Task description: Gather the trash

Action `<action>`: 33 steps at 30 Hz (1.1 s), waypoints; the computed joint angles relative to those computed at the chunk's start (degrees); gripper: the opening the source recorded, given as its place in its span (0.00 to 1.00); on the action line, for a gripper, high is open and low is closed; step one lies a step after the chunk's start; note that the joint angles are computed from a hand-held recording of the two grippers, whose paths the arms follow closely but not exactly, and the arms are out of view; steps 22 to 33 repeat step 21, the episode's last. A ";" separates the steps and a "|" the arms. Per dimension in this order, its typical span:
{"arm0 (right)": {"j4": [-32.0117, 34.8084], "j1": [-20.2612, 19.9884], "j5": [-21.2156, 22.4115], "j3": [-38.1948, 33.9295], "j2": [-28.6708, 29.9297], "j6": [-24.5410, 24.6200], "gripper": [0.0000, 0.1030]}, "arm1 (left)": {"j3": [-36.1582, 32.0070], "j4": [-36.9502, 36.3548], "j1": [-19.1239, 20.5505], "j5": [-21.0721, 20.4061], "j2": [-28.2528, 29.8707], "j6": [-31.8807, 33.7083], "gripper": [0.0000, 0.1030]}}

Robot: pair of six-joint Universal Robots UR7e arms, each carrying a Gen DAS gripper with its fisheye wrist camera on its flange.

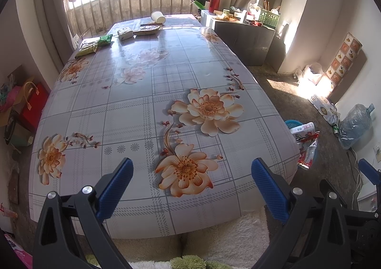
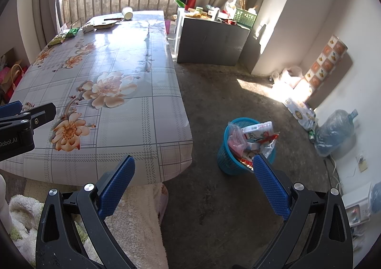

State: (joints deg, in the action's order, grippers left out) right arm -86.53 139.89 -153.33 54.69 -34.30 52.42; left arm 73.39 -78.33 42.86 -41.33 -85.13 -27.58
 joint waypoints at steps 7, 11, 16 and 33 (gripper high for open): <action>-0.25 0.04 -0.01 0.15 -0.02 -0.03 0.93 | 0.07 -0.07 -0.07 0.09 -0.04 -0.04 0.95; -0.06 0.04 -0.06 -0.09 0.05 -0.03 0.93 | -0.15 0.02 -0.10 -0.02 0.10 -0.06 0.94; 0.10 0.03 -0.05 -0.20 0.09 0.06 0.93 | -0.43 -0.06 -0.23 0.04 0.43 0.02 0.95; 0.20 0.01 -0.20 -0.47 0.16 -0.02 0.93 | -1.02 0.17 -0.27 -0.16 0.86 -0.23 0.95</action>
